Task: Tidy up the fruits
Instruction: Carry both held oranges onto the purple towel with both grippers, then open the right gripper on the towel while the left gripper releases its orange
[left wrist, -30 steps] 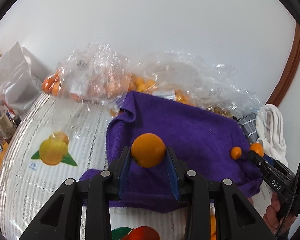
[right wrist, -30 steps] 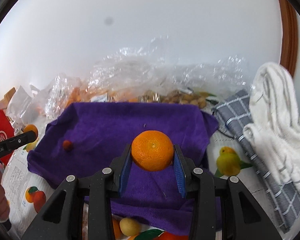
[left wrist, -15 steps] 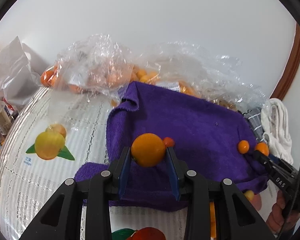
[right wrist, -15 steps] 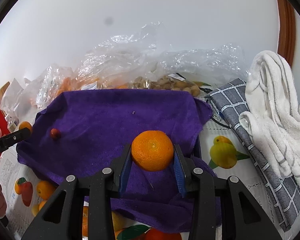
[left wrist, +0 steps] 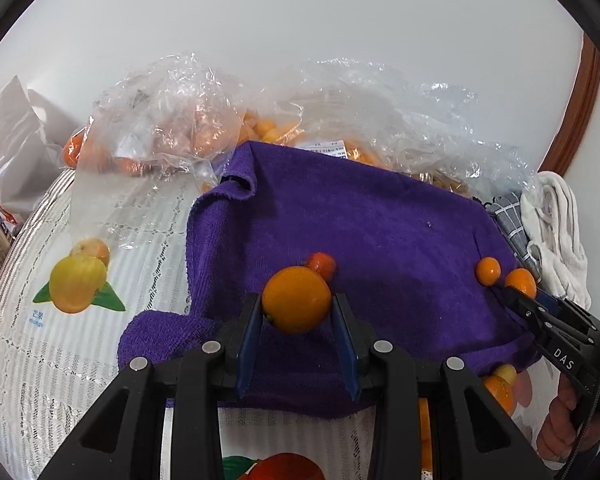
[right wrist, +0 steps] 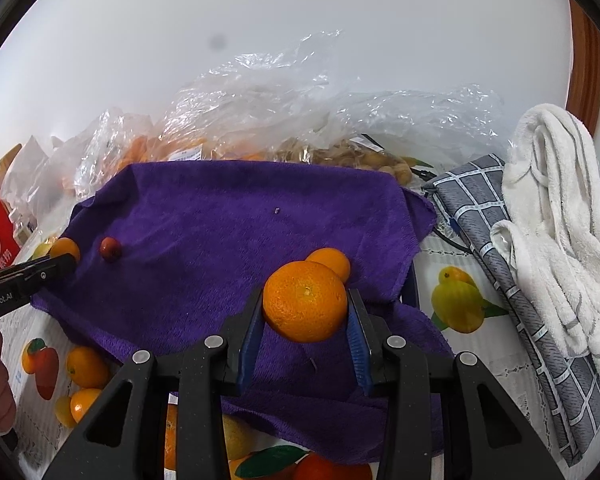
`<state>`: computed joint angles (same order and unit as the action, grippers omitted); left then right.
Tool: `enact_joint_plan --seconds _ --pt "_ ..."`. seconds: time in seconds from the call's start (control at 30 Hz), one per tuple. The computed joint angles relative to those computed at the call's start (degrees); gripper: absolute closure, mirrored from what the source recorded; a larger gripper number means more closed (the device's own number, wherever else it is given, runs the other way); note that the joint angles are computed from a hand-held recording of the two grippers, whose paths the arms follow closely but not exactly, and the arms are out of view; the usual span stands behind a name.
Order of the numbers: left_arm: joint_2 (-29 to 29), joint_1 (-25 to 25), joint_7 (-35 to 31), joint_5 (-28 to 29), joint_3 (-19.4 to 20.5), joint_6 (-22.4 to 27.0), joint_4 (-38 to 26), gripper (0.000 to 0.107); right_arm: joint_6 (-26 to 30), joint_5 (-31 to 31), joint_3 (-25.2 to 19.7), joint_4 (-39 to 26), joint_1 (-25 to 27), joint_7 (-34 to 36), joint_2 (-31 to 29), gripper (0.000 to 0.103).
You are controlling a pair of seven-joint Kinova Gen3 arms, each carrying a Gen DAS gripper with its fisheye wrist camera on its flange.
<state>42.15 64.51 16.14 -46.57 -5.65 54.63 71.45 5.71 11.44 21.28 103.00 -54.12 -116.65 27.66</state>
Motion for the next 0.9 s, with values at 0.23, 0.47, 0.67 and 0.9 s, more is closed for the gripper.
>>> enact_joint_plan --seconds 0.23,0.47,0.67,0.9 --pt "0.9 -0.1 -1.6 0.7 0.3 1.7 -1.5 0.074 2.2 0.9 -1.2 -1.2 0.8 -0.2 0.7 0.064" --pt "1.5 -0.1 -3.1 1.1 0.3 3.1 -2.7 0.074 5.1 3.4 -4.0 -2.8 2.7 -1.8 1.5 0.064" --pt "2.0 0.0 -3.7 1.4 0.2 3.9 -3.7 0.074 6.0 5.5 -6.1 -3.3 4.3 -3.3 1.5 0.063" --pt "2.2 0.1 -4.2 1.6 0.1 4.2 -4.0 0.074 4.8 8.3 -4.2 -2.2 2.4 -5.9 0.8 0.046"
